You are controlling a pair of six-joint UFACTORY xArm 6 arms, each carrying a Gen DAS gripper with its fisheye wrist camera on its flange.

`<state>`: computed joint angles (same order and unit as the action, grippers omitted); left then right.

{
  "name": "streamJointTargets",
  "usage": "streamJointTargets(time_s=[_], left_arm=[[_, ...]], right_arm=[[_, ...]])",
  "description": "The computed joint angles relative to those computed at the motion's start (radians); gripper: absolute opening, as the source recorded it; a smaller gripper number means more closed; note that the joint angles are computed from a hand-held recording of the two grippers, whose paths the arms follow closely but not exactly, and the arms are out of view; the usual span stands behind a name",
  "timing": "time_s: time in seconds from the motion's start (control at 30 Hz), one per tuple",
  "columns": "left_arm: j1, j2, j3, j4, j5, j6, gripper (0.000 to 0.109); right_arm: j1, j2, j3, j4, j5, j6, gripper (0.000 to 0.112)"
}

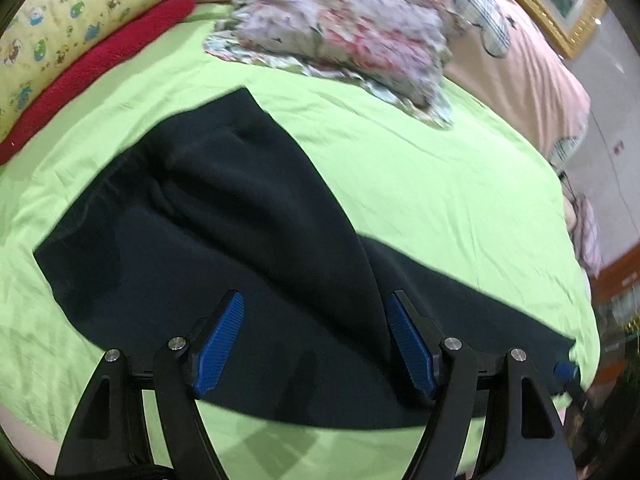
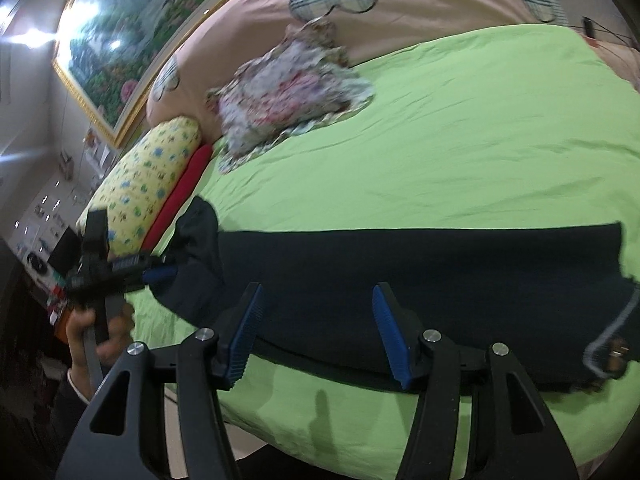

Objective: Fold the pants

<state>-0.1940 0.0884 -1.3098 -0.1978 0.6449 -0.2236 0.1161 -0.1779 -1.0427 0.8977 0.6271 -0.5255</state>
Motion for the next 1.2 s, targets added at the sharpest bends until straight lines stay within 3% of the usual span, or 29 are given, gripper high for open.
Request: streamJointTargets(time_s=[0.17,0.6,0.87,0.97,1.03,1.07,1.13,1.2], left_arm=[[0.009,0.091,-0.149,0.107,0.065,-0.108,0.075],[-0.006,0.548,-0.841,0.368,0.475,-0.196,0.076],[0.006,0.644,-0.965,0.369,0.561,-0.180,0.072],[0.010,0.661,-0.983,0.366,0.568,-0.175,0.057],[0.018,0.664,-0.978,0.342,0.558,-0.167,0.039],[0.022,0.657,-0.964,0.322,0.546,-0.161,0.035],[0.030,0.637,-0.921,0.279,0.510,-0.145,0.014],[0.032,0.595,-0.845,0.258,0.457,-0.138,0.009]], right_arm=[[0.049,0.052,-0.054,0.005,0.031,-0.046,0.057],[0.197,0.337,-0.361,-0.055,0.162,-0.139,0.057],[0.238,0.481,-0.524,-0.076,0.247,-0.166,0.055],[0.252,0.542,-0.579,-0.156,0.234,-0.108,0.041],[0.249,0.586,-0.621,-0.186,0.232,-0.070,0.034],[0.248,0.606,-0.643,-0.207,0.230,-0.053,0.023],[0.242,0.629,-0.671,-0.209,0.242,-0.043,0.015],[0.236,0.636,-0.683,-0.184,0.256,-0.062,0.007]])
